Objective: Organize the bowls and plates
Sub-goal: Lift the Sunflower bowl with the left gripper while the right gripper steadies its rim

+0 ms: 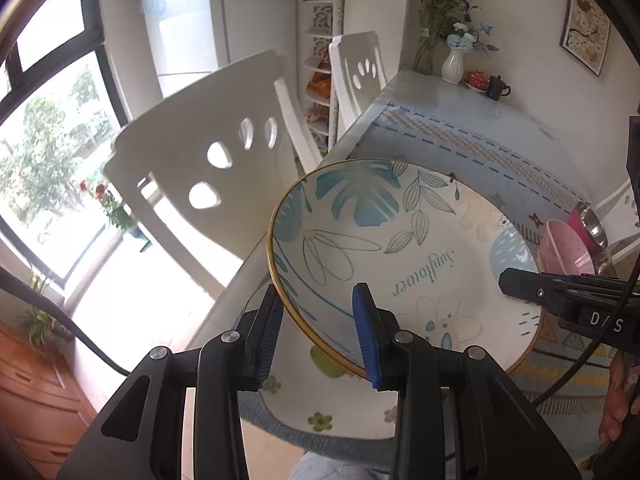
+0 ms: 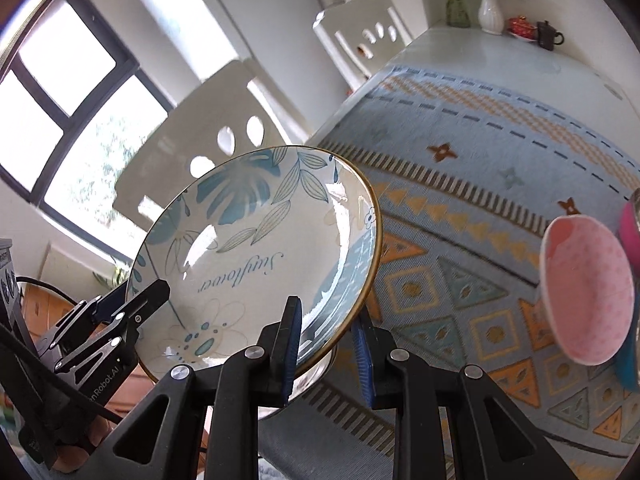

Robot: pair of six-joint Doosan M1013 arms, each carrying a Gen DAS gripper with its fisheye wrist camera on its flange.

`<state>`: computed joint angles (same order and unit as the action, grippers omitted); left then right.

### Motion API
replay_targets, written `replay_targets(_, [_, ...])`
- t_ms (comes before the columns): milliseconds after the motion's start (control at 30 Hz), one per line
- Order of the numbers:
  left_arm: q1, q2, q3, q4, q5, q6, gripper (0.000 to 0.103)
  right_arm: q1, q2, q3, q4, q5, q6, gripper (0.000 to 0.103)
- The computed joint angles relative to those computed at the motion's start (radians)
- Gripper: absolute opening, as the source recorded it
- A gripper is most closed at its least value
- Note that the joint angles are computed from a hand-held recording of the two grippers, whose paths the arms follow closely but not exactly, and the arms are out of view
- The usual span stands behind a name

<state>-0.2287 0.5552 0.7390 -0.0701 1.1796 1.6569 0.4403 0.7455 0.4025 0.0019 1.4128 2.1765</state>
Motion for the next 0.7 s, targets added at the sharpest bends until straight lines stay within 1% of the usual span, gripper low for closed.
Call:
replay_targets(100, [0.007,-0.017,0.037,0.000,-0.007,-0.022,0.033,0.009,0.018,-0.014,0.006,0.034,-0.019,0.024])
replay_targets(167, [0.009,-0.020,0.051,0.019,0.008,-0.043,0.033,0.011,0.026,-0.016,0.021,0.057,-0.035,0.024])
replay_targets(233, [0.011,-0.037,0.089,0.021,-0.014,-0.040,0.033,0.009,0.010,0.033,0.061,0.030,-0.028,0.024])
replay_targets(267, [0.013,-0.043,0.103,0.014,-0.024,-0.040,0.033,0.012,0.010,0.036,0.054,0.028,-0.040,0.024])
replay_targets(300, [0.013,-0.046,0.109,0.006,-0.028,-0.039,0.032,0.023,0.015,0.025,0.020,0.032,-0.070,0.023])
replay_targets(333, [0.016,-0.048,0.113,-0.018,-0.029,-0.027,0.032,0.031,0.024,0.008,0.001,0.039,-0.099,0.021])
replay_targets(367, [0.021,-0.045,0.112,-0.066,-0.017,-0.003,0.032,0.036,0.025,0.005,0.010,0.021,-0.140,0.000])
replay_targets(400, [0.025,-0.043,0.113,-0.092,-0.009,0.009,0.032,0.034,0.036,-0.015,0.064,0.015,-0.177,0.000])
replay_targets(433, [0.025,-0.043,0.119,-0.092,-0.005,0.007,0.032,0.043,0.069,-0.077,0.066,0.049,-0.194,0.000])
replay_targets(500, [0.031,-0.053,0.144,-0.078,-0.021,-0.027,0.032,0.055,0.100,-0.130,0.057,0.078,-0.216,0.000])
replay_targets(567, [0.048,-0.055,0.146,-0.080,-0.019,-0.079,0.032,0.050,0.083,-0.087,0.104,0.064,-0.212,0.000])
replay_targets(633, [0.062,-0.049,0.134,-0.088,-0.011,-0.116,0.032,0.039,0.044,-0.008,0.109,0.040,-0.188,0.000])
replay_targets(700, [0.063,-0.039,0.120,-0.071,0.004,-0.136,0.032,0.015,0.001,0.075,0.129,0.003,-0.130,0.001])
